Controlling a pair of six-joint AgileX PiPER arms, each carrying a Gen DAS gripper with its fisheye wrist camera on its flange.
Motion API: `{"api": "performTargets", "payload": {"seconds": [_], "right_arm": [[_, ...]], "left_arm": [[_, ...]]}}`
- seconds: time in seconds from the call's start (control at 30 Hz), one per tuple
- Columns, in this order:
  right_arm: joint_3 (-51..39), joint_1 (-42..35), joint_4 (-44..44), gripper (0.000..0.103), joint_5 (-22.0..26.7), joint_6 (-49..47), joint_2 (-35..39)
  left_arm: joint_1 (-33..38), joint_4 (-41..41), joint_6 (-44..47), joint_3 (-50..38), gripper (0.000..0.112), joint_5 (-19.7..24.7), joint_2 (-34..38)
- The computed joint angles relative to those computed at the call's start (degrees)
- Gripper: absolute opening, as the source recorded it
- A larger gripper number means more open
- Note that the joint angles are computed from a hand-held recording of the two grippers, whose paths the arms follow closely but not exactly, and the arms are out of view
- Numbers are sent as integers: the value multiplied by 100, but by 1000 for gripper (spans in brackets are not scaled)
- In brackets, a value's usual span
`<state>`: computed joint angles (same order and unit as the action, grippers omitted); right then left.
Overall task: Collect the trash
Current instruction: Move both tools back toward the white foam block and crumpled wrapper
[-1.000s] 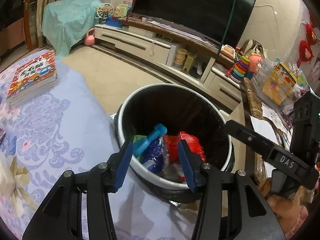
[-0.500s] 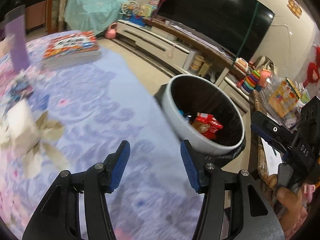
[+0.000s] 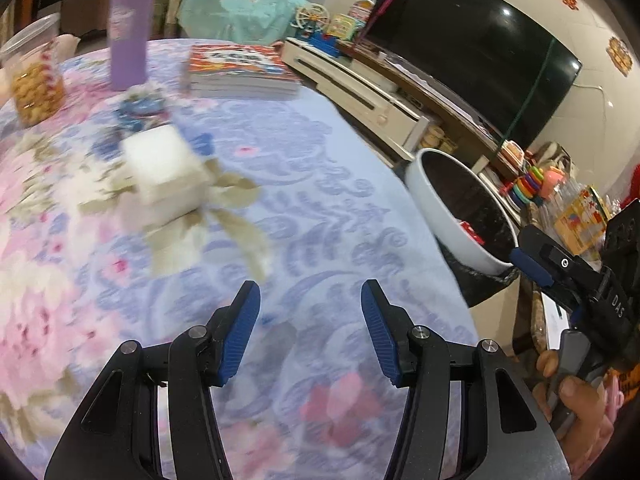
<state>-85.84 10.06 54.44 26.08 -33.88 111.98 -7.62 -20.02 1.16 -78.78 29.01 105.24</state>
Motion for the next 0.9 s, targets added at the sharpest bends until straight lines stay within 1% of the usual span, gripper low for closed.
{"api": "performTargets", "payload": {"seconds": [0.1,0.33,0.43,0.6,0.9], "right_arm": [[6,182,-133,97,-48,77,-15],[-2,580,-143,98,-70,114,52],[-158,750,-286,98,-8,235,184],[-412,1022,-576,98,79,481,358],[-1381,1502,-1266,98,400,1075,941]], "left_arm": [[211,-111,134,378,57,-123,-250],[835,-398,507,1016,57,-286,-660],[1115,-491,625,1189,57,-328,-753],[1556,-672,848,1360,57,-364,-841],[2090,-906,1158,1368,57,-326,-772]]}}
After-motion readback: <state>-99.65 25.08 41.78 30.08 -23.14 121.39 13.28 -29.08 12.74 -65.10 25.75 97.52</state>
